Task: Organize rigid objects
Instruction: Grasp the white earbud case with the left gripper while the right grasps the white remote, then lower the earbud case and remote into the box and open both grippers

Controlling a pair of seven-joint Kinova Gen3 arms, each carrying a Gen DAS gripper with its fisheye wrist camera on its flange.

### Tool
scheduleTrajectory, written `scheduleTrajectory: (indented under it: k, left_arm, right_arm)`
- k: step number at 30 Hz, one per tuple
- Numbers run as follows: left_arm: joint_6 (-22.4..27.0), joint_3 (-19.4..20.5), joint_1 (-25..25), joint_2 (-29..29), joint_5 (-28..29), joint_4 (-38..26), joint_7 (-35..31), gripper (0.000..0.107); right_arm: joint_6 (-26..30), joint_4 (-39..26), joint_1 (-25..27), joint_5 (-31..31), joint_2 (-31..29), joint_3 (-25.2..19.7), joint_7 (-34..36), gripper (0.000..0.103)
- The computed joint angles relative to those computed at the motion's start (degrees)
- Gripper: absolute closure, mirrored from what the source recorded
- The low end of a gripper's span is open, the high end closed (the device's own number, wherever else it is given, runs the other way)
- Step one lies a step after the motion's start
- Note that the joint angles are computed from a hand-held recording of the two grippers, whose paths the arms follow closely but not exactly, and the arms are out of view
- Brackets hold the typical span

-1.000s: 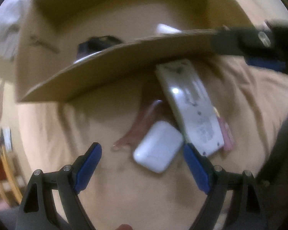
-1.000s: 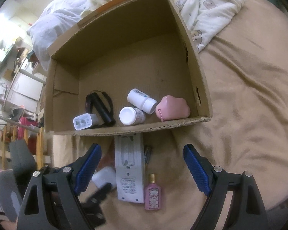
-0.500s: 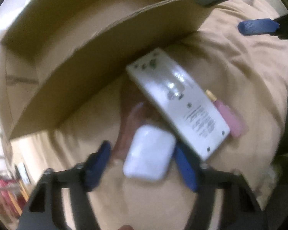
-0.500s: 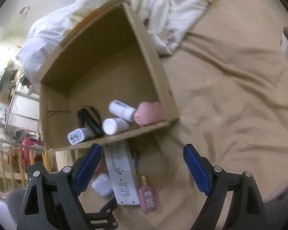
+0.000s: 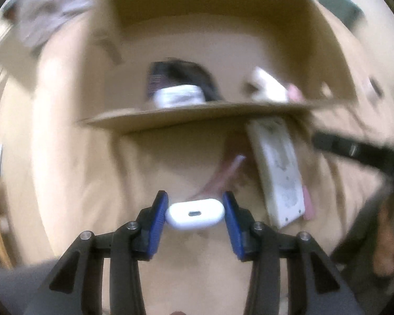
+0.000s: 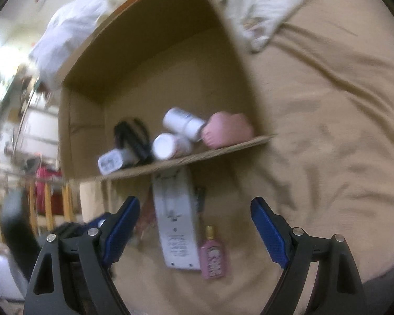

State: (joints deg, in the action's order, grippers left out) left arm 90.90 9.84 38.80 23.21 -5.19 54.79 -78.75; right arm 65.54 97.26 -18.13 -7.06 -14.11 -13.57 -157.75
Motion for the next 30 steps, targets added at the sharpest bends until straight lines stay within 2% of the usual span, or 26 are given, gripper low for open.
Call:
scheduleTrajectory:
  k: [2,5,8,12,13,16,20,30]
  left_arm:
    - [-0.12,-0.79,-0.22,-0.37,-0.63,-0.22,1.78,0.068]
    - [-0.58,-1.48,-2.45,-1.14,-0.52,0.66,2.69,0.068]
    - [-0.46,-1.46,-2.6,-1.59,-1.05,1.73,4.43,0.068]
    - [-0.85,-0.89,-2.73,-1.65,-1.6,3.22,4.52,0.068]
    - [-0.65,-0.89,-3.21,-2.29,-1.66,3.62,3.83,0.068]
    - [-2.09,-0.67,-2.61,-3.17,-2.69,5.76,3.78,0.068]
    - [-1.56,-0.51,-2.42,-3.2,-3.47,5.11,4.26,0.068]
    - [-0.38,0.2,-3.34,-5.65,-2.5,4.32,4.42,0.068]
  right_arm:
    - [0.51,-1.16,-0.9,0.03,2.01,-0.2,1.85,0.021]
    - [1.14,-2.41,-2.44,-1.03,5.23,0.28,5.01,0.03]
    - [1.95,-3.95,-4.11,-0.62,8.11,0.09,7.41,0.032]
    - [6.25,-7.93,-7.66,3.27,13.06,-0.98,9.33,0.033]
    - [6.41,-8.0,-8.28,3.24,13.79,-0.79,9.33,0.042]
    - [8.08,-9.47,-10.47,6.03,15.06,-0.73,7.85,0.052]
    - [8.03,-9.62,-11.85,7.04,14.03,-0.35,7.6,0.057]
    - [5.31,-7.23,-9.51,4.95,4.32,-2.35,4.01,0.057]
